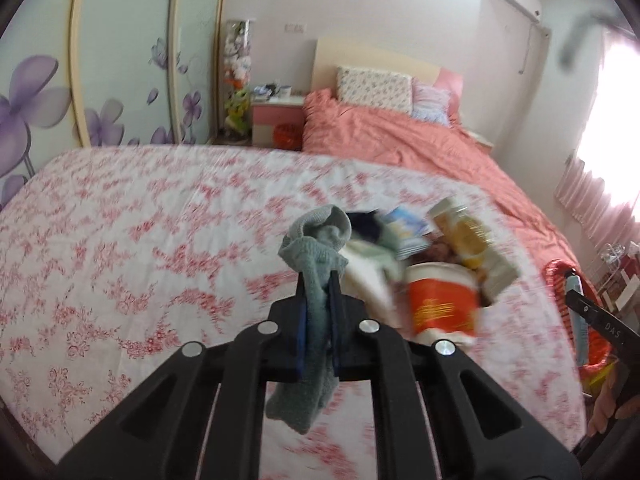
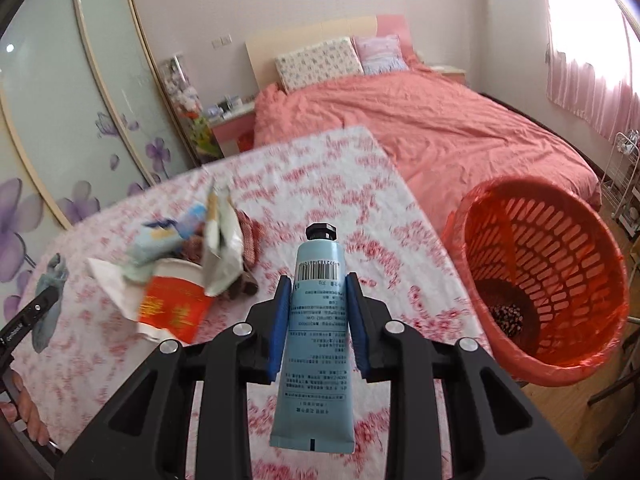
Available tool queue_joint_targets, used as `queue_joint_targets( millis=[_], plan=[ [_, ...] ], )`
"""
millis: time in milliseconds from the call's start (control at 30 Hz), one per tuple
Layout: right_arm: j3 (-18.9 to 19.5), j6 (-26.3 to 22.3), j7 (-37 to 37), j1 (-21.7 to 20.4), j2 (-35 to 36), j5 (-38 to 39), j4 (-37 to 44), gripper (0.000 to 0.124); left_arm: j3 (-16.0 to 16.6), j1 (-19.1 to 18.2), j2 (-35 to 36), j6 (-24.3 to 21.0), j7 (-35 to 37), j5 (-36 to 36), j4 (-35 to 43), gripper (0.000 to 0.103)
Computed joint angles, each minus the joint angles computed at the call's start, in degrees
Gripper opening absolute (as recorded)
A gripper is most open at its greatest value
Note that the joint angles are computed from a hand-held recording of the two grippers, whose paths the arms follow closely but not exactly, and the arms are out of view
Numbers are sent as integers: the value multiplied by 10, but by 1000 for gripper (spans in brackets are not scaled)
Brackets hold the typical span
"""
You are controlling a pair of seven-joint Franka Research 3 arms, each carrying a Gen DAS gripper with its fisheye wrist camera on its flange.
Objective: Collect trash
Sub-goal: 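Carry the sock and blue tube with both tools over the orange basket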
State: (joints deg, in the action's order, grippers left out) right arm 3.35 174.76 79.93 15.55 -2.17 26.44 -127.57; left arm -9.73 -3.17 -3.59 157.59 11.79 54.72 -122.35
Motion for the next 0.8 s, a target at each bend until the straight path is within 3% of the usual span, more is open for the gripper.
queue_joint_targets(
  millis=[200,400,700,800],
  plan=[
    [-17,19,-53,9,-41,55,-28,28,-14,-22,12,26,13,-12,34,10],
    [-52,41,-106,24,-73,116,-50,28,-21,-63,70,57,52,-35,106,10],
    [-128,64,-209,52,-68,229,-41,28,-30,-137,223,74,198,-144,280,10],
    [-151,53,-276,55,-47,308,-14,28,-38,-155,278,65,252,-187,345,10]
  ],
)
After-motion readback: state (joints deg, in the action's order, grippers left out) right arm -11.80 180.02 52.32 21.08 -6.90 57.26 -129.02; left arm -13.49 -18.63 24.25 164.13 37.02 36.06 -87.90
